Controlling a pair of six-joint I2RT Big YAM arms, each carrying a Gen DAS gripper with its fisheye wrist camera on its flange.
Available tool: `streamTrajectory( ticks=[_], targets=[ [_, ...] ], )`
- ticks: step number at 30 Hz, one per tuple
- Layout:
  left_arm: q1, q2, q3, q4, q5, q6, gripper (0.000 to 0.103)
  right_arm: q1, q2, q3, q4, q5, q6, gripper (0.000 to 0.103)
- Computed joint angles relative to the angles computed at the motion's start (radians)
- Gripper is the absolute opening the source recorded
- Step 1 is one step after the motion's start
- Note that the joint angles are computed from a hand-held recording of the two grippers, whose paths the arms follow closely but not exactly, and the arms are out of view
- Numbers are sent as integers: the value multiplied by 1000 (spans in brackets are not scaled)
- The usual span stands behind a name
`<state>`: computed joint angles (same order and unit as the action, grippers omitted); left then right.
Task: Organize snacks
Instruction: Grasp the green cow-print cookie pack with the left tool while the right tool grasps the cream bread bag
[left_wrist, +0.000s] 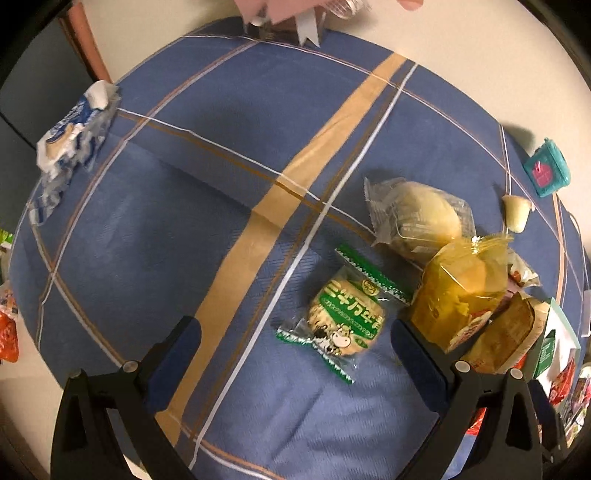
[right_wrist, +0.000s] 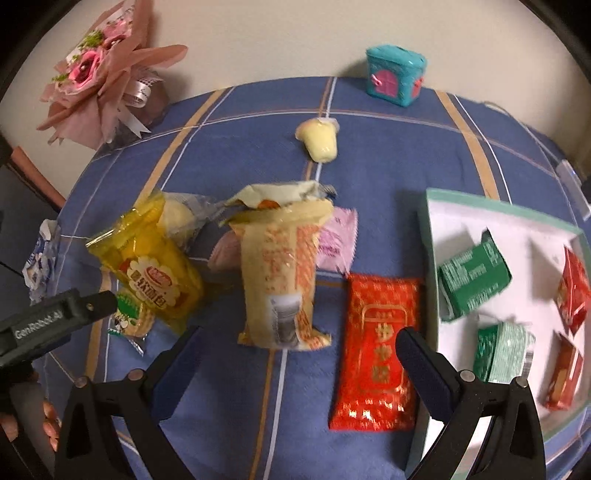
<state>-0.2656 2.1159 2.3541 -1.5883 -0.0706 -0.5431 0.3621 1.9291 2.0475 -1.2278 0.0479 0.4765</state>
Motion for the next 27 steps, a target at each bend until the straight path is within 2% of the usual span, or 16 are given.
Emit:
streamTrajectory(
  ticks=[7, 12, 15, 16, 17, 19, 23, 27],
  targets=[
    [-10, 38, 22, 8, 13, 31, 102, -2, 53, 52, -20, -11, 2, 85],
    [-21, 77, 68, -7, 22, 57, 100, -10, 57, 44, -7, -35, 12, 73],
    [-29, 95, 95, -15, 21, 66, 93, -15, 61, 45, -4, -41, 25, 73],
    [-33, 103, 108, -22, 19, 72, 88, -18, 61, 44, 3, -45, 25, 72],
    [-34, 109, 117, -26, 23, 76, 80, -18, 67, 50, 7, -49, 25, 69],
    [-39, 126, 145, -44, 26, 75, 75, -19, 70, 53, 12, -61, 26, 63],
    [-51, 119, 141, -31, 29, 65, 66, -19, 75, 56, 17, -78, 29, 45],
    [-52, 116, 148, -23, 47, 52, 65, -18, 66, 49, 25, -71, 34, 42]
  ],
)
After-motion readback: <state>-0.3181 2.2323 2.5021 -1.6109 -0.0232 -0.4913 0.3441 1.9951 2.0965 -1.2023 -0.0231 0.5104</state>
